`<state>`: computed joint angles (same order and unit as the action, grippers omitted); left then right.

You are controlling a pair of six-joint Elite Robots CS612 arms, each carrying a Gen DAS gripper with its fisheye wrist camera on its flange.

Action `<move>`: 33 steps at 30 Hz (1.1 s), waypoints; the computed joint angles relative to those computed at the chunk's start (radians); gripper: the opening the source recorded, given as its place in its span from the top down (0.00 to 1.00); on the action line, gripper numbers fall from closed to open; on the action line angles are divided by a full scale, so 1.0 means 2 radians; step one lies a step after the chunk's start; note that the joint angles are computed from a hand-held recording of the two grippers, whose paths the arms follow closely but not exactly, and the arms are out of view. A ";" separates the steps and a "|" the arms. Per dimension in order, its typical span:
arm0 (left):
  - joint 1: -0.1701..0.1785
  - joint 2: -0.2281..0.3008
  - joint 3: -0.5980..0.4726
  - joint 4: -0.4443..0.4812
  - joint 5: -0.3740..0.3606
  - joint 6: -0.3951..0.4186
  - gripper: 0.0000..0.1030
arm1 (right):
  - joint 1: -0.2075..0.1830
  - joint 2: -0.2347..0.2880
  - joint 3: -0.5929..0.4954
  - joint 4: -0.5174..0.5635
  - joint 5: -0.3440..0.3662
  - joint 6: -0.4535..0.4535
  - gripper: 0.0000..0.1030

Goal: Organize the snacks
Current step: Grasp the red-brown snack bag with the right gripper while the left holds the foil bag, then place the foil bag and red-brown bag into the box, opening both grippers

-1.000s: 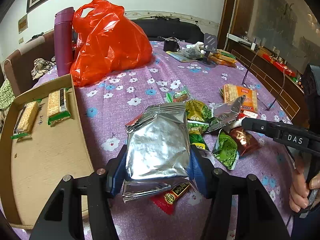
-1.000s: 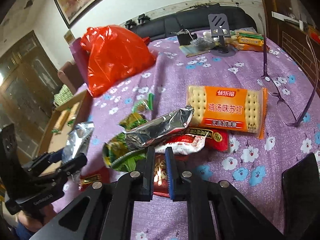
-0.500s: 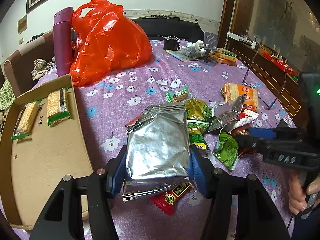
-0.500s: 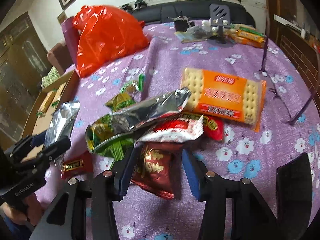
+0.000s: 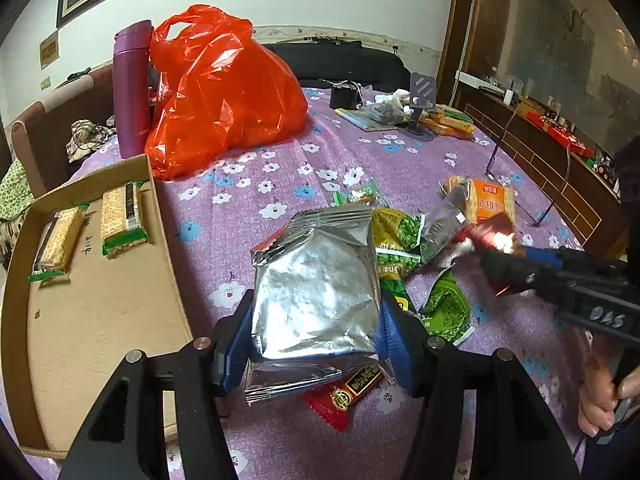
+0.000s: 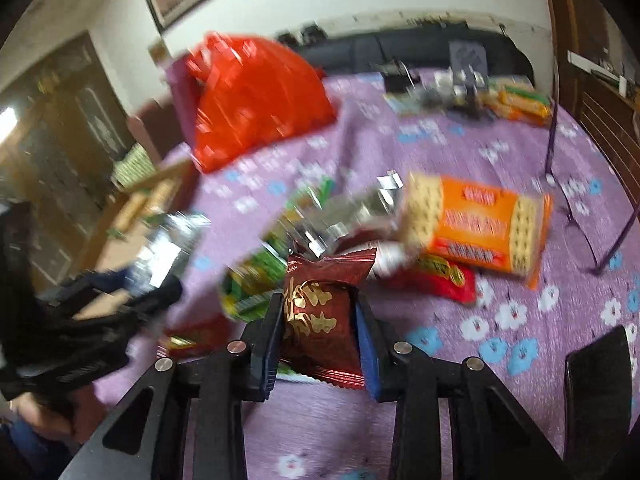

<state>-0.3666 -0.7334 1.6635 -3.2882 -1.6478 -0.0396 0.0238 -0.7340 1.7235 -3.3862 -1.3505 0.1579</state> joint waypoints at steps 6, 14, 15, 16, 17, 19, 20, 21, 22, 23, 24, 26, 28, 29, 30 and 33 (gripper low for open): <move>-0.001 -0.002 0.002 -0.003 0.003 -0.002 0.44 | -0.002 0.002 0.002 -0.029 0.029 0.010 0.65; 0.001 -0.007 0.007 -0.013 0.003 -0.009 0.44 | -0.005 0.004 0.001 -0.033 0.036 0.018 0.65; 0.002 -0.008 0.007 -0.015 0.003 -0.011 0.44 | -0.006 0.004 0.001 -0.033 0.039 0.021 0.65; 0.003 -0.008 0.008 -0.017 0.002 -0.012 0.44 | -0.007 0.005 0.000 -0.033 0.042 0.025 0.65; 0.005 -0.009 0.008 -0.020 0.002 -0.014 0.44 | -0.007 0.005 0.000 -0.031 0.043 0.029 0.65; 0.008 -0.011 0.010 -0.023 0.001 -0.018 0.44 | -0.008 0.003 0.000 -0.028 0.049 0.034 0.65; 0.010 -0.011 0.010 -0.024 0.000 -0.020 0.44 | -0.007 0.002 0.000 -0.027 0.050 0.038 0.65; 0.012 -0.012 0.011 -0.027 -0.001 -0.023 0.44 | -0.006 0.001 0.000 -0.026 0.055 0.040 0.65; 0.014 -0.013 0.012 -0.030 -0.001 -0.025 0.44 | -0.005 -0.001 0.000 -0.025 0.061 0.041 0.65; 0.017 -0.014 0.013 -0.032 0.000 -0.028 0.44 | -0.003 -0.002 -0.001 -0.023 0.064 0.043 0.65; 0.020 -0.015 0.013 -0.032 0.000 -0.031 0.44 | -0.001 -0.003 -0.001 -0.021 0.066 0.045 0.65; 0.025 -0.016 0.013 -0.032 0.000 -0.038 0.44 | 0.003 -0.006 -0.004 -0.014 0.073 0.047 0.65; 0.031 -0.017 0.015 -0.036 0.003 -0.044 0.44 | 0.009 -0.007 -0.010 -0.004 0.078 0.046 0.65; 0.034 -0.018 0.015 -0.037 0.004 -0.047 0.44 | 0.013 -0.007 -0.015 0.005 0.081 0.045 0.65; 0.037 -0.018 0.016 -0.039 0.004 -0.051 0.44 | 0.016 -0.007 -0.019 0.010 0.085 0.044 0.65; 0.046 -0.019 0.017 -0.039 0.011 -0.064 0.44 | 0.027 -0.003 -0.039 0.038 0.088 0.039 0.64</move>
